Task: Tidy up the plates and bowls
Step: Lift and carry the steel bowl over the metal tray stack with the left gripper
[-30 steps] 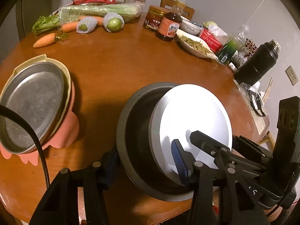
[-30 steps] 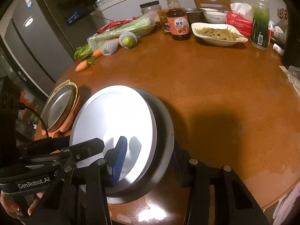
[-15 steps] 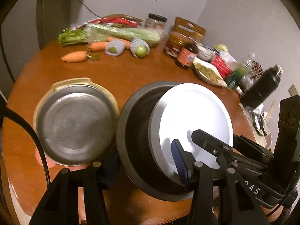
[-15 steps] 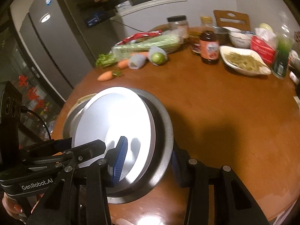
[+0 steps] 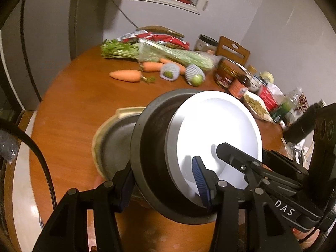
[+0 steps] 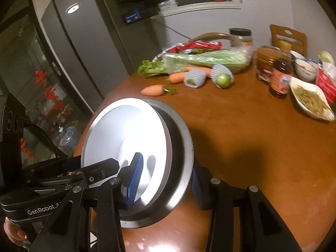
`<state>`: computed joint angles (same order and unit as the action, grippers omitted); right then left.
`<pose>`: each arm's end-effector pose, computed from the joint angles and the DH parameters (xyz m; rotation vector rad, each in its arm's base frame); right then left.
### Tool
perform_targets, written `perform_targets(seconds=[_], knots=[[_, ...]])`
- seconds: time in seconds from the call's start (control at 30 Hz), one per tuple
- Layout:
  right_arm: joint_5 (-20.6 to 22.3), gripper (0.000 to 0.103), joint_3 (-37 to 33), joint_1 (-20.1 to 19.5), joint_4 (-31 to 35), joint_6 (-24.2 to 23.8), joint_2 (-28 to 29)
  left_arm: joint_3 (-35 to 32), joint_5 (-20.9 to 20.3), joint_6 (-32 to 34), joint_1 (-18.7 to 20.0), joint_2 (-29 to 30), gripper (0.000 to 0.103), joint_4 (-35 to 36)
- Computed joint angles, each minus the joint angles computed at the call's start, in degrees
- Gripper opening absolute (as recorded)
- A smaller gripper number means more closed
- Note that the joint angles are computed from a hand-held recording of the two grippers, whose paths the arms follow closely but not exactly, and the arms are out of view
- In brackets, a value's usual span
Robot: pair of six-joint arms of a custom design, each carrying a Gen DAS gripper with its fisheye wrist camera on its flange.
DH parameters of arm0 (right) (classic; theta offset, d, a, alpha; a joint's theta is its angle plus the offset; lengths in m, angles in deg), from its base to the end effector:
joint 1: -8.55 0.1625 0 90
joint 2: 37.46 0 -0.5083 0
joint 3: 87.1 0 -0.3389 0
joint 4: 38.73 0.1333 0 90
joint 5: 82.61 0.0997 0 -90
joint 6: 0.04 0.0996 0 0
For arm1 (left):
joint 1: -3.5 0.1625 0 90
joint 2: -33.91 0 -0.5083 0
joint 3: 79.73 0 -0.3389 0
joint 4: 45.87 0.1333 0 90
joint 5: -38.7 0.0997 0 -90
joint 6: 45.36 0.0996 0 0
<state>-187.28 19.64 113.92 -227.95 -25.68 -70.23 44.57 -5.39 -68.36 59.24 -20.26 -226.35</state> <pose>0.2771 -0.6003 0.0673 0.9022 -2.6421 0.5904 -0.1292 -0.5536 0.2256 0.0552 2.4627 -0.8854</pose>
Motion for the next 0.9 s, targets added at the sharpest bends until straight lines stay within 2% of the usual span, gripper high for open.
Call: perform_targets(seconds=[0.43,0.9], knots=[[-0.11,0.045,-6.99,2.85,5.26,0.3,3.93,-1.08,0.59,1.15,2.59,-2.91,0.052,1.34],[-2.48,0.045,-8.83,2.21,8.69,1.32,6.32,-1.82,-0.98,0.7,5.47,-1.34,0.052,2.87]])
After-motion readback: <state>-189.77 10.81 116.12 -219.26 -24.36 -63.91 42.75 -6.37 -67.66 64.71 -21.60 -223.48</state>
